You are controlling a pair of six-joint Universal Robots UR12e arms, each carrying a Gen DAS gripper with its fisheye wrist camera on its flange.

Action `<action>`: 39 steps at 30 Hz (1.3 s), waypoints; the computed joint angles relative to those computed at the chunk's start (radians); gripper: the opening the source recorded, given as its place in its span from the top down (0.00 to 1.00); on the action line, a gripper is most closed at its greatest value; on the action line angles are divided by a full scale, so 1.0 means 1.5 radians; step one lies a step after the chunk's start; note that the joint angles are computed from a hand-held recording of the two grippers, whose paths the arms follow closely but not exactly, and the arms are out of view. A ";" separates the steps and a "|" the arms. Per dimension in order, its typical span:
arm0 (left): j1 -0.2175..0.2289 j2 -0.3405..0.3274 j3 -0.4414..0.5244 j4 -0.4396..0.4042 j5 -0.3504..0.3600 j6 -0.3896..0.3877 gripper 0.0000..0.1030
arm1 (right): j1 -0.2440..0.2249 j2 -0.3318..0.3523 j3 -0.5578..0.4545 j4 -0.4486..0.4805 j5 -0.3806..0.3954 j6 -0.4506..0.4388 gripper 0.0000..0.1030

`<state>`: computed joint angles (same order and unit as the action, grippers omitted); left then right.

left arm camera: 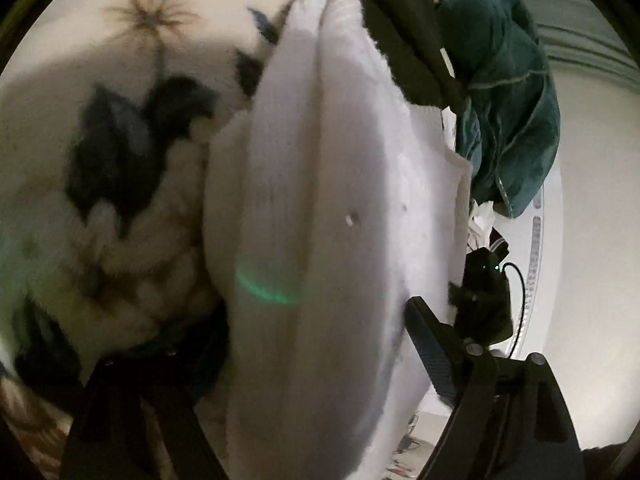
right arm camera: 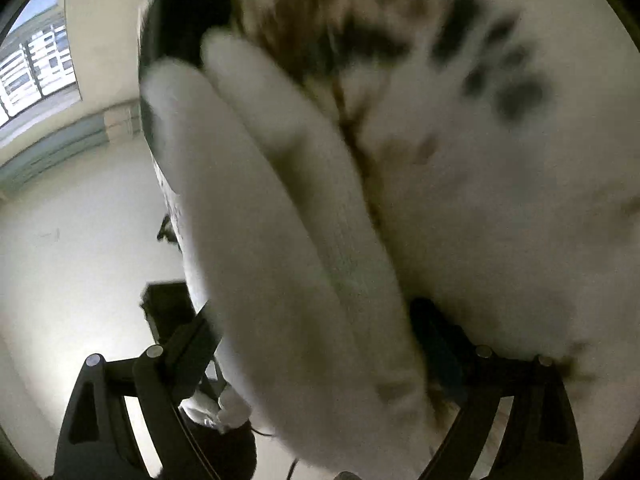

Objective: Fold small clothes
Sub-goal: 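Lift the folded sweater with both grippers and place it on the black garment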

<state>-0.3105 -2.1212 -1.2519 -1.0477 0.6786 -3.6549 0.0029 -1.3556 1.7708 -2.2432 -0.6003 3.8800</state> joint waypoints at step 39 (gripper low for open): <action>0.034 -0.307 0.582 -0.063 0.099 -0.030 0.66 | 0.036 0.315 -0.568 0.007 -0.128 0.003 0.59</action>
<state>-0.2593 -2.5819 -0.3789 -1.1428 0.8269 -3.6993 0.0569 -0.8826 0.9188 -2.2329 -0.7919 3.8841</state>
